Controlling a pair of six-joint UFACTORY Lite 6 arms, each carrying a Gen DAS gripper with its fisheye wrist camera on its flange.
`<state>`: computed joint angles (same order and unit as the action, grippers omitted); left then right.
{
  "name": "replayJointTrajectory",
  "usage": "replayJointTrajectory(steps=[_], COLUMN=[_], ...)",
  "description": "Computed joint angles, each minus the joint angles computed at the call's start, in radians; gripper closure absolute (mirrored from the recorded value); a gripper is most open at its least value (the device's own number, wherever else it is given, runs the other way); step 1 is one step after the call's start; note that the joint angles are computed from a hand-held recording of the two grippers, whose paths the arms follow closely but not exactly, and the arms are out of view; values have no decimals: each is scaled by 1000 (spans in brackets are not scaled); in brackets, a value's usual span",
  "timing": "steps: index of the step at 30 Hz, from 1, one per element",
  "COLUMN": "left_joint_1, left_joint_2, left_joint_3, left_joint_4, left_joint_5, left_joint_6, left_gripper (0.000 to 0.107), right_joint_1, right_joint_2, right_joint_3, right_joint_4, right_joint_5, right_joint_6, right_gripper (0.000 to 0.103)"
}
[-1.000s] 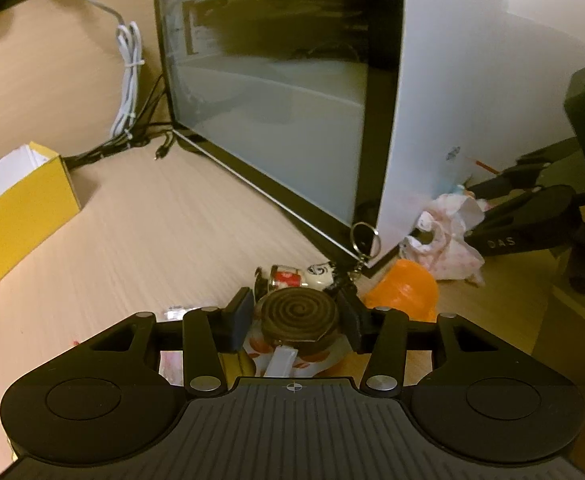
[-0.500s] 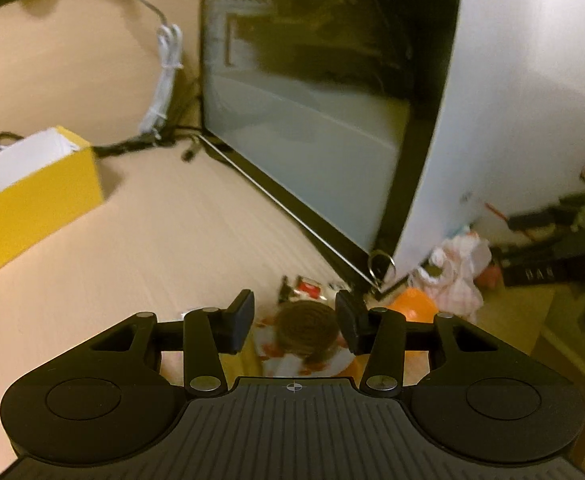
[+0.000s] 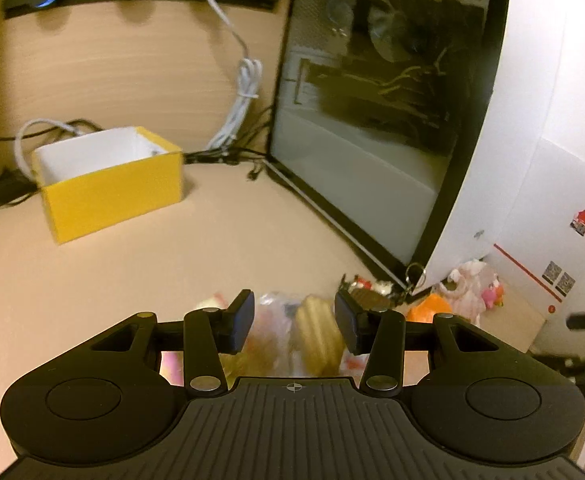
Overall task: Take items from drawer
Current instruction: 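Withdraw both tools and bring them to the drawer front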
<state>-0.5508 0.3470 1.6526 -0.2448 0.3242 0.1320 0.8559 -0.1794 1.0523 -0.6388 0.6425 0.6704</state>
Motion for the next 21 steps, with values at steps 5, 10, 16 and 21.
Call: replayJointTrajectory(steps=[5,10,16,21], left_joint_1=[-18,-87,-516,-1013], left_joint_2=[-244,-506,-750,-721], left_joint_3=[-273,-517,-702,-703], left_joint_4=[433,869,1266,1258], left_joint_5=[-40,69,583,1057], left_joint_6=[-484,-1007,-1627,-1930], left_gripper=[58,58,58,58], right_joint_1=[41,62,38,-194], right_joint_2=[-145,-311,-684,-1111], right_joint_3=[-134,-242,-477,-654], right_joint_4=[30,80,204,607], right_joint_5=[20,11,18,177], right_joint_6=[-6,-61,-324,-825], right_gripper=[28,28,28,28])
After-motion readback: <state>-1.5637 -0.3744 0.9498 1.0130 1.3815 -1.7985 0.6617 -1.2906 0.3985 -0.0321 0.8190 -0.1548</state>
